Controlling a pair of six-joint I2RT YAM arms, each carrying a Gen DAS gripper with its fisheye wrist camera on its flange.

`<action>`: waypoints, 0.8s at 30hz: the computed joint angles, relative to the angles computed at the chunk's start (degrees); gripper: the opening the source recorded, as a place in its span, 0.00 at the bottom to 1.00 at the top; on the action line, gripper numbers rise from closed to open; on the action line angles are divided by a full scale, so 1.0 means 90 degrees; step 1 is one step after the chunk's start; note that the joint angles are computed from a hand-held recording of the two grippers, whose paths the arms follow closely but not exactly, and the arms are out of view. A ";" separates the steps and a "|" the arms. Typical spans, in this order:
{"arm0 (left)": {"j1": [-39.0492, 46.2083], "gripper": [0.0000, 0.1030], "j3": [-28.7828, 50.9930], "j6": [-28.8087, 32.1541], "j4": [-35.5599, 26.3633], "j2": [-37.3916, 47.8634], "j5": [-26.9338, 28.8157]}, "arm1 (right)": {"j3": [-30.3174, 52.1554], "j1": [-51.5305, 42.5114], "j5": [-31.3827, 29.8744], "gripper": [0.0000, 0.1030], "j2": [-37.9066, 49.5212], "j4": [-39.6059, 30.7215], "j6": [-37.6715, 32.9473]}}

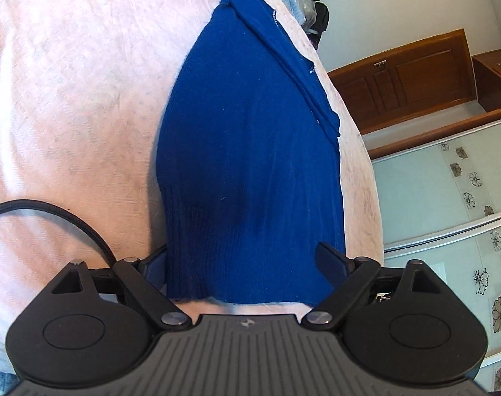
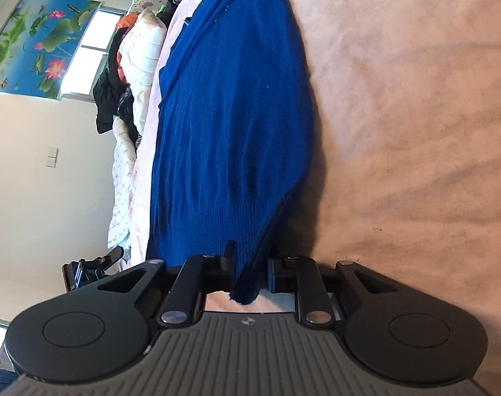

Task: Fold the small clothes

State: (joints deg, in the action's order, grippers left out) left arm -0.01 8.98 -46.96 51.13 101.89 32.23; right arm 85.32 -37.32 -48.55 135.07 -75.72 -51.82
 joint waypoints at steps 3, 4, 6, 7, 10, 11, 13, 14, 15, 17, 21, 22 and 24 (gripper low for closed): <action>-0.0019 0.48 0.0186 0.0122 -0.0671 -0.0162 -0.0189 | -0.0004 0.0032 -0.0049 0.14 0.0080 -0.0006 0.0049; 0.0001 0.38 0.0281 0.0161 -0.0836 -0.0120 -0.0196 | -0.0012 0.0036 -0.0048 0.13 0.0086 0.0008 0.0055; 0.0082 0.22 0.0406 0.0211 -0.1066 -0.0059 -0.0225 | 0.0043 0.0025 -0.0069 0.10 0.0159 0.0043 0.0084; 0.0016 0.06 0.0504 0.0285 -0.1425 -0.0139 -0.0415 | -0.0024 0.0009 -0.0105 0.10 0.0108 0.0165 0.0122; -0.0117 0.05 0.0559 0.0469 -0.2158 -0.0742 -0.0607 | -0.0186 -0.0039 -0.0205 0.10 -0.0144 0.0173 -0.0078; -0.0210 0.05 0.0539 0.0576 -0.2495 -0.1157 -0.0744 | -0.0048 -0.0069 -0.0370 0.09 -0.0155 -0.0192 -0.0300; -0.0125 0.05 0.0548 0.0806 -0.2908 -0.1466 -0.0710 | -0.0149 -0.0176 -0.0127 0.08 -0.0523 -0.0010 -0.0310; -0.0031 0.05 0.0616 0.0896 -0.2952 -0.1268 -0.0615 | -0.0209 -0.0205 0.0198 0.08 -0.0608 0.0381 -0.0030; 0.0043 0.05 0.0781 0.0921 -0.3046 -0.0911 -0.0599 | -0.0147 -0.0216 0.0461 0.02 -0.0473 0.0628 0.0308; 0.0291 0.05 0.0793 0.0831 -0.2721 -0.0539 -0.0239 | 0.0273 -0.0304 0.0356 0.05 0.0006 0.0238 0.0337; -0.0128 0.05 0.1071 0.1132 -0.3543 -0.0922 -0.0832 | 0.0446 -0.0153 0.0286 0.14 0.0251 -0.0276 -0.0132; -0.0255 0.05 0.1204 0.1216 -0.3911 -0.1053 -0.1022 | 0.0473 -0.0115 0.0338 0.18 0.0296 -0.0295 -0.0118; -0.0607 0.06 0.1551 0.1300 -0.4625 -0.1199 -0.1517 | 0.0616 -0.0100 0.0344 0.24 0.0375 -0.0379 -0.0033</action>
